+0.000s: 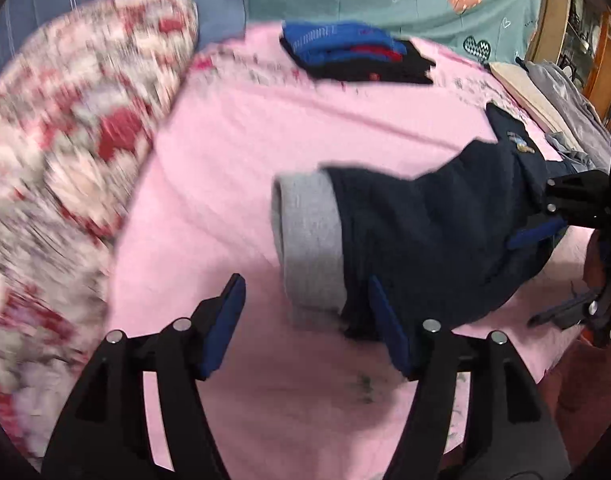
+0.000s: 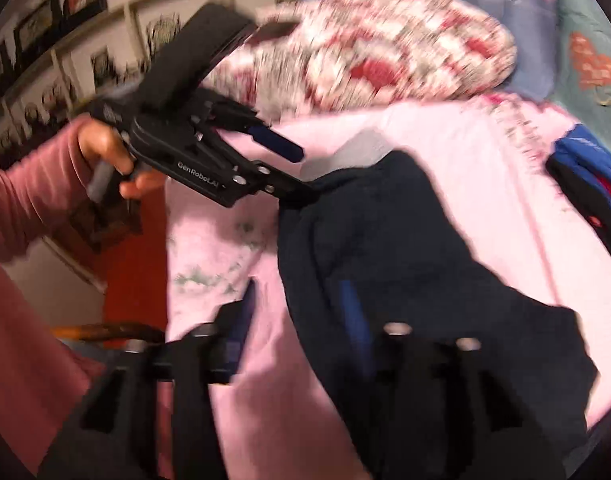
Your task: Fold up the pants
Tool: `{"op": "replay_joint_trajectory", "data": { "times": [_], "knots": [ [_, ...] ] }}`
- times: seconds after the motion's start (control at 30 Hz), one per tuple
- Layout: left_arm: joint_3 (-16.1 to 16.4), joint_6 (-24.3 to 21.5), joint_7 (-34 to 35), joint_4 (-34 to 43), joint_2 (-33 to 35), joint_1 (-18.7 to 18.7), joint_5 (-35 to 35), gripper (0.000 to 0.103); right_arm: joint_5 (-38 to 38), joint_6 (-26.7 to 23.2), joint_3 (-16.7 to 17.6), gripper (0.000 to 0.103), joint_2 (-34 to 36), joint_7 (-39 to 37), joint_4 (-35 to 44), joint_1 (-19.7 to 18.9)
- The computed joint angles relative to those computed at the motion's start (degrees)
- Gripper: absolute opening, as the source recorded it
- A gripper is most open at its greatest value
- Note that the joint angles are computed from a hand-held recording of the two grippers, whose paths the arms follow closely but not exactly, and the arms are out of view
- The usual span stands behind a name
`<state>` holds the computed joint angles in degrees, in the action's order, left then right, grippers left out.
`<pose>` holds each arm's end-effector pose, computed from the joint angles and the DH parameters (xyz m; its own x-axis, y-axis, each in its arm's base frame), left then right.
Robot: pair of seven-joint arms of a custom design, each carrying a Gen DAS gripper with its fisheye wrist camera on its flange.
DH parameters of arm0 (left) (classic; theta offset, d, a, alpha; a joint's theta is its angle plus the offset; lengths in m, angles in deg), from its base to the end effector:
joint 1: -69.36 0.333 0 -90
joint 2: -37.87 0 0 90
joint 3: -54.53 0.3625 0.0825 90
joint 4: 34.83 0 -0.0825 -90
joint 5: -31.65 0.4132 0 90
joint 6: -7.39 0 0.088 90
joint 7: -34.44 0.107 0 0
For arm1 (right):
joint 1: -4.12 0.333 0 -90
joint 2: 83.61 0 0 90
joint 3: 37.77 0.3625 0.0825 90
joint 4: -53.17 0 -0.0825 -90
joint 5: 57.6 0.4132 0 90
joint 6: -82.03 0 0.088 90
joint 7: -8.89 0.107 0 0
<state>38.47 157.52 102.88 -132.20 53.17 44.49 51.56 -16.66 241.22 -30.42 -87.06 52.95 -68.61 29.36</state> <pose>0.5541 -0.4607 0.5522 -0.5150 -0.8571 -0.0127 -0.6563 0.4038 -0.6374 0.5161 0.2973 0.5434 0.7302 -0.6798 -0.0683 -0.5023 -0.4663 -0.7282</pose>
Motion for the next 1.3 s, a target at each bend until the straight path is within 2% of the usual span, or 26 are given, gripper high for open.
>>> {"op": "replay_joint_trajectory", "data": {
  "times": [0.03,0.1,0.17,0.23,0.27,0.33,0.4,0.43,0.53,0.63,0.73,0.8,0.83,0.87,0.93,0.97,1.0,1.07,1.13,1.17,1.2,1.23,1.27,1.3],
  "knots": [
    [1.0,1.4,-2.0,-0.6,-1.0,-1.2,3.3,0.077,1.7,2.1,-0.2,0.055,-2.1,-0.4,-2.2,0.0],
    [1.0,4.5,-3.9,-0.1,-1.3,-2.9,7.2,0.096,4.7,4.8,-0.9,0.055,-5.0,0.4,-5.5,0.3],
    [-0.4,7.1,-2.5,2.3,0.8,-3.8,7.7,0.099,8.8,7.0,-2.2,0.056,-7.4,1.8,-8.3,0.8],
    [-3.4,7.6,2.8,6.2,4.6,-3.7,3.5,0.099,10.8,8.9,-2.9,0.056,-10.3,7.3,-11.7,0.2],
    [-6.3,8.0,7.2,8.1,7.0,-2.9,-0.8,0.099,10.6,9.7,-3.2,0.056,-11.6,10.2,-13.2,-0.4],
    [-10.0,6.1,13.6,12.7,11.7,-2.4,-7.1,0.100,5.2,12.1,-1.3,0.056,-15.0,20.9,-17.5,-5.1],
    [-11.4,0.7,16.3,20.2,17.5,-4.1,-11.5,0.099,-1.8,12.9,2.1,0.056,-18.0,31.0,-20.8,-11.8],
    [-12.2,-1.9,17.7,23.8,20.1,-4.8,-13.7,0.099,-3.6,12.2,2.5,0.056,-19.4,34.2,-21.9,-14.0],
    [-15.6,-6.5,22.0,32.0,26.9,-5.4,-21.1,0.098,-4.9,8.5,-1.1,0.056,-21.9,40.4,-22.7,-16.7],
    [-15.3,-9.0,24.8,35.0,29.2,-7.0,-24.2,0.094,-7.2,7.3,-4.7,0.056,-20.1,44.5,-20.0,-18.4],
    [-12.5,-9.2,24.8,36.7,30.3,-9.5,-25.4,0.082,-13.4,3.7,-6.0,0.056,-13.7,51.6,-12.9,-23.0],
    [-12.0,-9.2,25.5,37.9,31.0,-10.1,-26.7,0.058,-18.9,-0.4,-6.0,0.056,-7.3,59.0,-6.3,-26.0],
    [-12.2,-9.3,25.5,37.8,31.1,-9.7,-28.1,0.055,-21.4,-2.4,-6.2,0.056,-4.4,62.2,-3.2,-26.4],
    [-12.0,-9.0,24.7,37.4,31.0,-9.4,-29.3,0.048,-27.1,-5.4,-6.0,0.056,-0.1,67.2,1.4,-27.3],
    [-12.3,-8.7,24.6,37.2,31.1,-8.8,-31.2,0.043,-38.5,-9.9,-6.9,0.056,5.3,75.4,7.4,-26.7],
    [-12.6,-8.4,24.8,36.6,30.9,-8.3,-32.2,0.041,-45.2,-13.9,-8.5,0.056,8.9,79.9,11.8,-25.0],
    [-12.6,-8.1,24.8,36.0,30.6,-8.2,-32.7,0.040,-48.0,-17.0,-8.4,0.056,10.7,81.8,14.2,-25.4],
    [-12.1,-7.9,24.9,35.6,30.1,-8.4,-32.6,0.040,-50.5,-22.0,-10.9,0.057,13.6,82.9,17.2,-23.2],
    [-11.6,-7.8,25.1,35.8,30.1,-8.9,-32.1,0.040,-55.6,-23.1,-12.3,0.056,14.1,84.3,17.5,-21.2],
    [-11.7,-8.0,25.3,35.9,30.2,-8.8,-32.1,0.040,-56.4,-23.2,-12.7,0.047,13.9,84.5,17.3,-20.8],
    [-11.7,-8.4,25.2,36.7,30.7,-9.0,-32.2,0.040,-56.9,-23.2,-12.9,0.021,13.2,84.3,16.7,-20.5],
    [-11.9,-8.5,25.4,36.9,30.8,-8.8,-32.5,0.040,-55.9,-22.9,-12.8,0.011,12.7,83.0,16.2,-20.7],
    [-11.9,-8.6,25.4,37.0,30.9,-8.7,-32.8,0.040,-54.8,-22.7,-12.7,0.006,12.0,81.9,15.6,-21.0],
    [-11.7,-8.9,25.2,37.8,31.3,-9.2,-32.6,0.040,-54.3,-21.4,-12.8,0.005,10.7,81.2,14.5,-21.3]
  ]
}}
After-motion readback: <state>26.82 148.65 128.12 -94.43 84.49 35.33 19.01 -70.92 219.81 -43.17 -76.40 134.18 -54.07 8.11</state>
